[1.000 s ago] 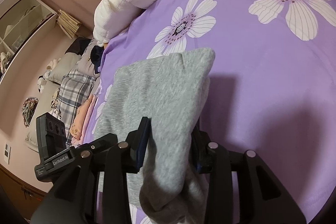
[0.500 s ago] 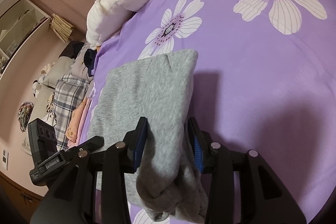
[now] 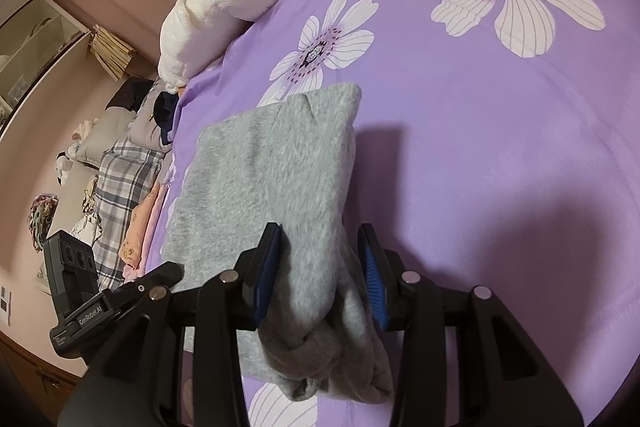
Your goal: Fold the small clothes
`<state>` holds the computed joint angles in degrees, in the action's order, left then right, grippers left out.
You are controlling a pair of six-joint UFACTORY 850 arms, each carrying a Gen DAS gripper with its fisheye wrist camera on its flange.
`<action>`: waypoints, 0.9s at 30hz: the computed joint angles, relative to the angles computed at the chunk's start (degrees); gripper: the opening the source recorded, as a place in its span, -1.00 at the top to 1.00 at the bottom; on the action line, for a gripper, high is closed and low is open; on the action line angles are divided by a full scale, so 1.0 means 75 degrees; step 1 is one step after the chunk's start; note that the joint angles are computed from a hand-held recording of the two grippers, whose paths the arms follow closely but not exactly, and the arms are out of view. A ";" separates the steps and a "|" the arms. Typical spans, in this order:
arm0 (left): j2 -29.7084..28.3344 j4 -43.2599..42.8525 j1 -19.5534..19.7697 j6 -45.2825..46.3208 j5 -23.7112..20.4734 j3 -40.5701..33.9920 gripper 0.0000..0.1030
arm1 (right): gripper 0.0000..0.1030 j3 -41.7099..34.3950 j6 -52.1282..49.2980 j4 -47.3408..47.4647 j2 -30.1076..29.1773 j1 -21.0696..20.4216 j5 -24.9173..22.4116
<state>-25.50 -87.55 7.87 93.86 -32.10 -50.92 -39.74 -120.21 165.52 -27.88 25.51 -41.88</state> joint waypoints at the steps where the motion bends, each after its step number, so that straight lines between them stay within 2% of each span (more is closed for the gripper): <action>1: 0.0016 -0.0010 0.0000 0.0018 0.0013 0.0018 -0.49 | 0.21 0.0007 -0.0009 0.0011 0.0007 0.0007 0.0012; 27: 0.0273 -0.0250 0.0220 0.0371 -0.0014 0.0492 -0.62 | -0.03 0.0293 -0.0120 0.0361 0.0205 0.0246 0.0295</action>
<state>-23.45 -89.43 9.52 96.64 -32.20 -47.23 -37.54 -121.11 168.23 -26.34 27.35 -39.67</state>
